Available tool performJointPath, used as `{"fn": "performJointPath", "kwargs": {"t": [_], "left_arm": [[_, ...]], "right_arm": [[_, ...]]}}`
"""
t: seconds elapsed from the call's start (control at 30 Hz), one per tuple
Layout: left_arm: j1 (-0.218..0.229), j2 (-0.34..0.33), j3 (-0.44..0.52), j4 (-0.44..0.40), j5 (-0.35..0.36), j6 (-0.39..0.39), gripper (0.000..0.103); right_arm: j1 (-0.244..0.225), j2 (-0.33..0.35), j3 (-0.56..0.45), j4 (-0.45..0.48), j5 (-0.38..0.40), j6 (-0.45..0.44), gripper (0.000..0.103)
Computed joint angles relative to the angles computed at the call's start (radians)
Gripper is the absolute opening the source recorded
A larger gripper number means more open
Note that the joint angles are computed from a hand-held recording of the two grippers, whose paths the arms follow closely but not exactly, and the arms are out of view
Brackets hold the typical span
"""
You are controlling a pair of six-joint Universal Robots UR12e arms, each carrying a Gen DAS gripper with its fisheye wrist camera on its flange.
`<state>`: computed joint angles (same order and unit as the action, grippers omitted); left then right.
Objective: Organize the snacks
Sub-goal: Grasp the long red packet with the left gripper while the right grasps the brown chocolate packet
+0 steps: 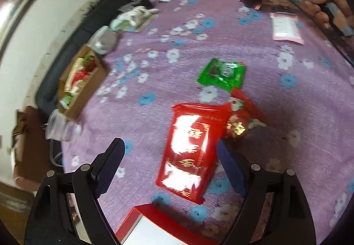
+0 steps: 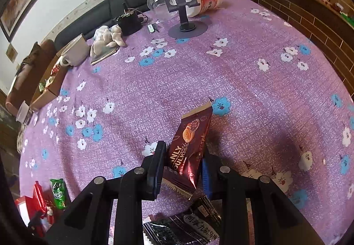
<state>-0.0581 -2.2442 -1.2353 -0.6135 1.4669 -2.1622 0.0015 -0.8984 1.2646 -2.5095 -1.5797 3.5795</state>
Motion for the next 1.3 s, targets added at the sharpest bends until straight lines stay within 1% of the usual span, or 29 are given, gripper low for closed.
{"fn": "performJointPath", "kwargs": {"t": [0.07,0.1,0.13,0.17,0.2,0.3,0.37,0.43,0.5,0.53,0.57,0.6,0.7,0.73,0.77,0.9,0.93,0.97,1.0,1.03,1.13,1.2,1.3], "left_arm": [[0.005,0.005,0.000,-0.018,-0.027,0.056,0.085],[0.007,0.004,0.007,-0.044,-0.035,0.079,0.085],[0.008,-0.001,0.020,-0.073,-0.030,0.090,0.085],[0.006,-0.009,0.032,-0.085,-0.016,0.091,0.085],[0.006,-0.018,0.044,-0.092,-0.008,0.085,0.085],[0.009,-0.040,0.086,-0.164,-0.022,0.048,0.085],[0.011,-0.043,0.084,-0.163,-0.052,0.042,0.085],[0.011,-0.046,0.086,-0.168,-0.063,0.031,0.085],[0.013,-0.052,0.105,-0.208,-0.079,-0.014,0.085],[0.015,-0.056,0.114,-0.225,-0.083,-0.036,0.082],[0.017,-0.058,0.123,-0.248,-0.093,-0.059,0.070],[0.019,-0.060,0.133,-0.283,-0.111,-0.081,0.064],[0.019,-0.056,0.131,-0.305,-0.113,-0.152,0.052],[0.018,-0.056,0.134,-0.316,-0.111,-0.174,0.046],[0.016,-0.055,0.134,-0.320,-0.104,-0.200,0.046],[0.002,-0.039,0.103,-0.278,-0.035,-0.299,0.045],[-0.001,-0.036,0.098,-0.275,-0.018,-0.338,0.045],[-0.003,-0.031,0.093,-0.277,-0.005,-0.384,0.045],[-0.002,-0.024,0.086,-0.277,-0.003,-0.413,0.045],[0.000,-0.010,0.066,-0.261,-0.016,-0.448,0.045],[0.002,0.039,-0.009,-0.172,-0.035,-0.467,0.045],[0.000,0.065,-0.050,-0.118,-0.020,-0.493,0.045],[-0.010,0.116,-0.143,0.044,0.034,-0.505,0.045]], "right_arm": [[-0.007,-0.002,0.006,-0.008,0.031,0.014,0.030],[-0.011,-0.003,0.008,-0.013,0.045,0.022,0.030],[-0.014,-0.003,0.010,-0.017,0.055,0.029,0.030],[-0.015,-0.003,0.012,-0.020,0.061,0.032,0.030],[-0.015,-0.003,0.012,-0.022,0.065,0.033,0.030],[-0.014,-0.001,0.011,-0.025,0.062,0.029,0.030],[-0.014,-0.001,0.012,-0.028,0.060,0.026,0.030],[-0.011,0.000,0.011,-0.031,0.050,0.016,0.030],[-0.005,0.003,0.006,-0.030,0.028,-0.003,0.030],[-0.003,0.004,0.005,-0.030,0.022,-0.009,0.030],[-0.002,0.005,0.004,-0.031,0.021,-0.014,0.030],[-0.002,0.006,0.004,-0.034,0.026,-0.016,0.030],[-0.007,0.004,0.009,-0.047,0.058,-0.008,0.030],[-0.010,0.003,0.012,-0.052,0.078,-0.002,0.030],[-0.013,0.002,0.015,-0.058,0.099,0.004,0.030],[-0.015,-0.005,0.026,-0.090,0.129,0.007,0.030],[-0.017,-0.007,0.029,-0.098,0.143,0.009,0.030],[-0.021,-0.009,0.033,-0.108,0.177,0.016,0.030],[-0.025,-0.010,0.037,-0.118,0.212,0.020,0.030],[-0.030,-0.011,0.041,-0.131,0.254,0.023,0.030],[-0.041,-0.007,0.045,-0.161,0.400,0.026,0.030],[-0.039,-0.005,0.044,-0.170,0.448,0.020,0.029],[-0.031,-0.003,0.041,-0.183,0.499,-0.002,0.029]]}}
